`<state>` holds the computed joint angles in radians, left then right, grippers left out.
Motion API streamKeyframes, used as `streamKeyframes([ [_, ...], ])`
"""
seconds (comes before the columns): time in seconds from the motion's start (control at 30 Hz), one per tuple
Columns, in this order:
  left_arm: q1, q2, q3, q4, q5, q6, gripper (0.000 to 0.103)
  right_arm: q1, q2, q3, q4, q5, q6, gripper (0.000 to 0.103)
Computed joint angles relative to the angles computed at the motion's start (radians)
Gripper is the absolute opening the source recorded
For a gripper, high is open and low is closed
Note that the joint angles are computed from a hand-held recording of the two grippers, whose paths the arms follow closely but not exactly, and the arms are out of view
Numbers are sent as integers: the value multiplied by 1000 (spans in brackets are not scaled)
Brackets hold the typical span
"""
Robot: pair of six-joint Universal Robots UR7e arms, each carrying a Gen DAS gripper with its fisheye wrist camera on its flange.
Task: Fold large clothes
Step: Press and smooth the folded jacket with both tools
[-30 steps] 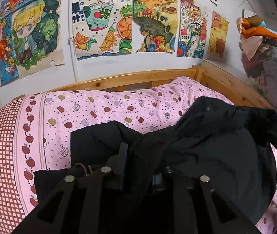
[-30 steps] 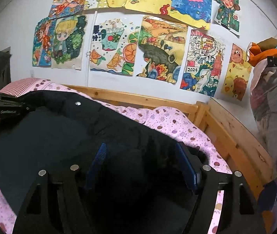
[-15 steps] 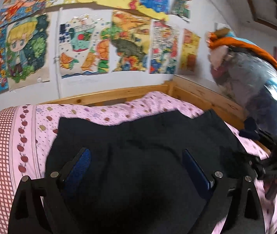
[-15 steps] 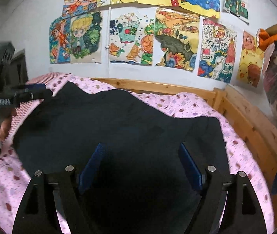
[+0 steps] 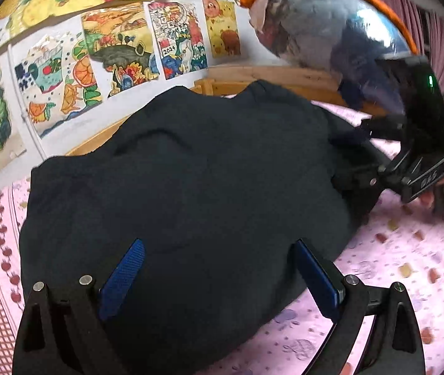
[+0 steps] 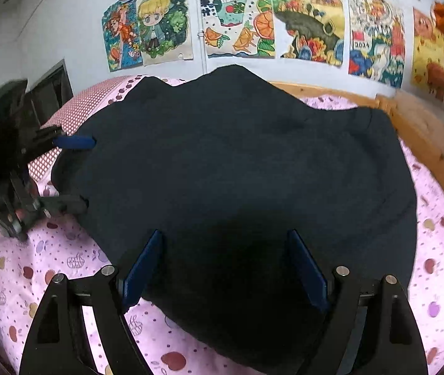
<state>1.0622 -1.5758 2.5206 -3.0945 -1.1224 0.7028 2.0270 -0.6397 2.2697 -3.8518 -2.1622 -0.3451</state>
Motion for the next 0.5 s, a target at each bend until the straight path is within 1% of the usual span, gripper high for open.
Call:
streamKeyframes([
  [0.07, -2, 22, -7, -21, 14, 3, 102, -18, 5, -13, 6, 17, 7, 87],
  [0.13, 4, 40, -22, -26, 17, -4, 103, -35, 12, -28, 9, 32, 11, 89],
  [0.2, 10, 55, -35, -29, 17, -11, 103, -45, 19, -52, 20, 36, 18, 90],
  [0.3, 18, 77, -51, -40, 12, -20, 103, -52, 24, -93, 66, 22, 38, 90],
  [0.43, 43, 87, -95, -10, -13, -73, 103, -71, 22, -145, 129, 21, 98, 91],
  [0.5, 57, 103, -123, -8, -15, -104, 103, -81, 25, -173, 153, 22, 124, 91],
])
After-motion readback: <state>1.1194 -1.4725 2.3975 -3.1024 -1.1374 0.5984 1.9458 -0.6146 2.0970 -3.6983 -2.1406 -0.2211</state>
